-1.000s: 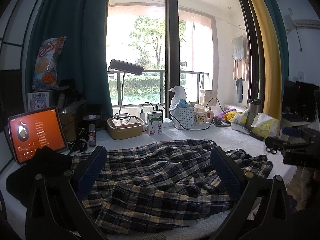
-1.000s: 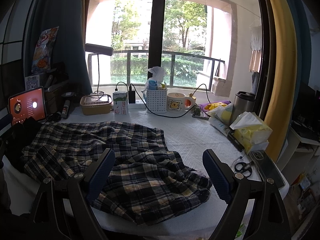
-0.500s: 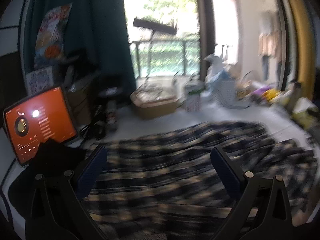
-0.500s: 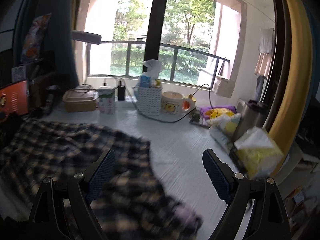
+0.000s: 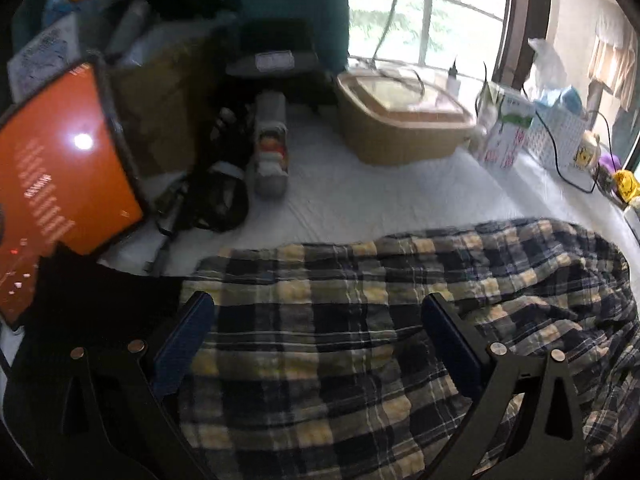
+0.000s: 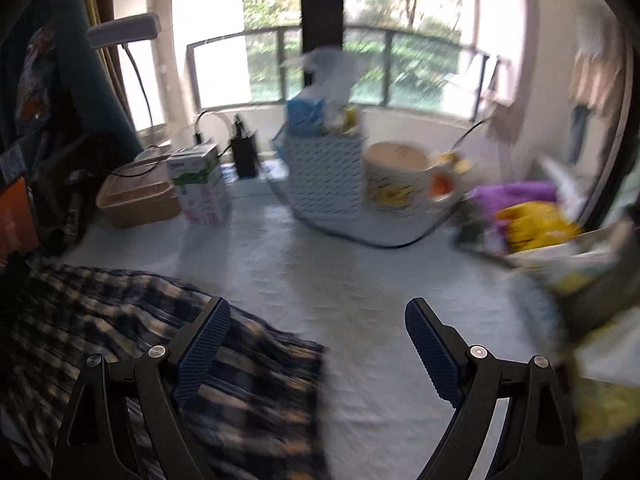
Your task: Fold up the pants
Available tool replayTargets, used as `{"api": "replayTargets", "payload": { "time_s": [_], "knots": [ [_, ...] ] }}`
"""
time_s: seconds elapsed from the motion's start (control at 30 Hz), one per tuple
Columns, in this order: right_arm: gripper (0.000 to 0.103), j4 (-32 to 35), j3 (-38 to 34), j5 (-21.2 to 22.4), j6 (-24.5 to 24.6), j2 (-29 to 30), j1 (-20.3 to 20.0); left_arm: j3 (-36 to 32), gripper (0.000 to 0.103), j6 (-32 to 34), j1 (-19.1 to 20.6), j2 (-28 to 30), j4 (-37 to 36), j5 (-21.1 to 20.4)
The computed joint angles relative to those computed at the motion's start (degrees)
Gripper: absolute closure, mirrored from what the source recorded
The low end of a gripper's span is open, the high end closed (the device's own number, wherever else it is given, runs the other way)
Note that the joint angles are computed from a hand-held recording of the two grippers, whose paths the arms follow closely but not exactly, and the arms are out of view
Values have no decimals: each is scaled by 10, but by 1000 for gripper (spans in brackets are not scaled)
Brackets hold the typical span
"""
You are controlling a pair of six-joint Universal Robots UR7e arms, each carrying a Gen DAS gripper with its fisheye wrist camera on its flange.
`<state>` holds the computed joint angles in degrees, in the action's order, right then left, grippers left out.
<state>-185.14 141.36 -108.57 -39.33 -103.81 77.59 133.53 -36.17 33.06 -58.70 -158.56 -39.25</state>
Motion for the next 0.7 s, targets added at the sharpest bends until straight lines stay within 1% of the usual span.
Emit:
{"api": "replayTargets", "payload": {
  "time_s": [0.03, 0.1, 0.23, 0.33, 0.37, 0.4, 0.5, 0.53, 0.57, 0.6, 0.63, 0.67, 0.7],
  "knots": [
    [12, 20, -12, 1, 11, 16, -3, -3, 1, 2, 4, 3, 4, -9],
    [12, 32, -26, -7, 19, 46, -1, -8, 1, 4, 7, 11, 11, -9],
    [12, 64, -45, -17, 13, 88, -1, -21, 1, 16, 15, 23, 16, -5],
    [13, 65, -46, -13, 11, 110, -10, -29, 1, 25, 17, 34, 26, -1],
    [20, 66, -45, -11, 11, 111, -14, -31, 1, 33, 17, 39, 23, -1],
    [23, 65, -42, -10, 11, 114, -15, -33, 1, 43, 16, 44, 16, -1],
    [28, 37, -32, -24, -8, 134, -13, -38, 2, 76, 18, 61, -6, -2],
    [31, 31, -31, -27, -14, 137, -11, -40, 5, 81, 17, 65, -8, -1],
    [40, 29, -30, -25, -18, 138, -11, -40, 8, 86, 16, 68, -12, 1],
    [46, 25, -30, -21, -20, 140, -12, -41, 16, 88, 15, 72, -14, 5],
    [57, 25, -29, -16, -22, 139, -13, -42, 23, 92, 16, 74, -19, 4],
    [72, 24, -26, -11, -28, 139, -14, -42, 29, 100, 18, 76, -30, -2],
    [78, 25, -25, -10, -31, 138, -13, -37, 48, 105, 20, 68, -37, -13]
  ]
}}
